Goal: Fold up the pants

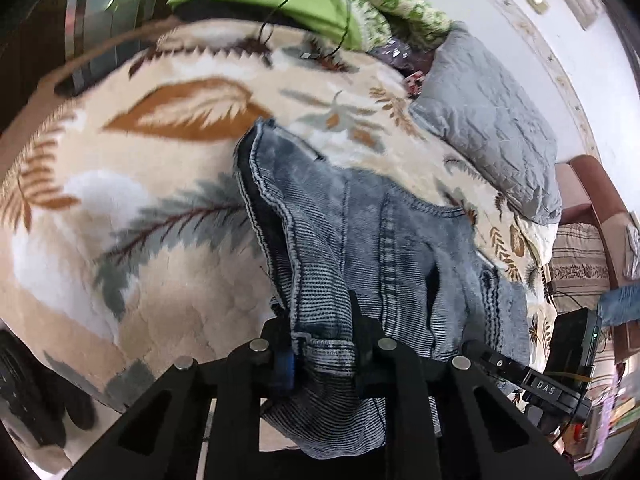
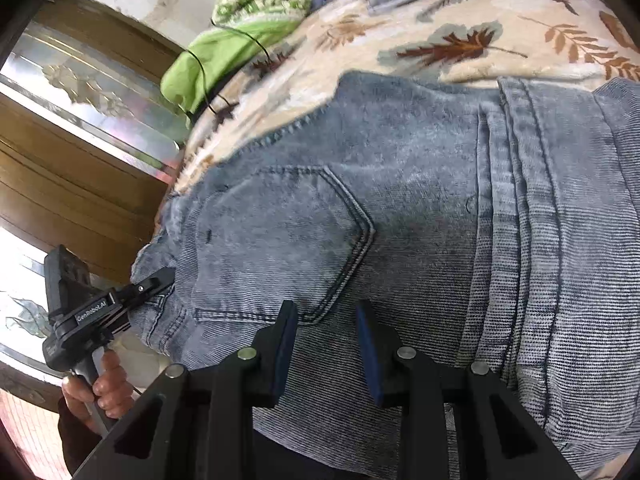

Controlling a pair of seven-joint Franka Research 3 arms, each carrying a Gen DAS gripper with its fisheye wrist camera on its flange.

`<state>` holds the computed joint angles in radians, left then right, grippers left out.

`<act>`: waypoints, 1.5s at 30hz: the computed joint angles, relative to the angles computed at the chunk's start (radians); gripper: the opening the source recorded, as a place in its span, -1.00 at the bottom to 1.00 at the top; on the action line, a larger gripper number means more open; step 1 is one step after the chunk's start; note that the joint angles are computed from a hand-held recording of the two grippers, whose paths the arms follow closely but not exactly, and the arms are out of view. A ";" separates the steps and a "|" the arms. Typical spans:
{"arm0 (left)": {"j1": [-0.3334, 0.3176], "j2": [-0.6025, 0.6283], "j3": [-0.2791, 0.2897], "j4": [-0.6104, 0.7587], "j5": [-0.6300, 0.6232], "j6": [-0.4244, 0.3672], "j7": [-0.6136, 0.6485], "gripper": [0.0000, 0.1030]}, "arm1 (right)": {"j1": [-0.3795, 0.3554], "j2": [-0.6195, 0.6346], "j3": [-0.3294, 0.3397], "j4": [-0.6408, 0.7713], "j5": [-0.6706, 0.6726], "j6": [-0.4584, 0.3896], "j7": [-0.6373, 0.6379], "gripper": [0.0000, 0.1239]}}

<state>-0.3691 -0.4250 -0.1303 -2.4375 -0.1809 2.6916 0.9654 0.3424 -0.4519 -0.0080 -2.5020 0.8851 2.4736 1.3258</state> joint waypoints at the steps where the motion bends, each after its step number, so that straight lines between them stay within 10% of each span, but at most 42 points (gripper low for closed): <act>1: 0.004 -0.003 -0.009 0.009 0.014 -0.001 -0.002 -0.62 | 0.013 -0.011 -0.010 -0.009 0.042 0.029 -0.035 -0.46; 9: 0.020 -0.010 -0.076 0.103 0.153 -0.045 -0.029 -0.62 | -0.024 0.124 -0.019 0.110 -0.013 -0.110 0.016 -0.46; 15: -0.005 0.046 -0.128 0.244 0.242 -0.092 -0.011 -0.62 | -0.056 0.081 -0.079 0.076 0.185 -0.163 -0.072 -0.46; 29: -0.124 0.528 -0.234 0.793 0.178 -0.214 0.214 -0.62 | -0.191 0.031 -0.193 0.018 0.505 -0.460 -0.362 -0.47; 40: -0.255 0.951 -0.267 1.234 0.172 -0.416 0.259 -0.44 | -0.400 0.005 -0.228 -0.090 0.378 -0.421 -0.294 -0.47; 45: -0.245 0.922 -0.269 1.194 0.144 -0.441 0.280 -0.29 | -0.442 -0.014 -0.252 -0.121 0.341 -0.443 -0.287 -0.47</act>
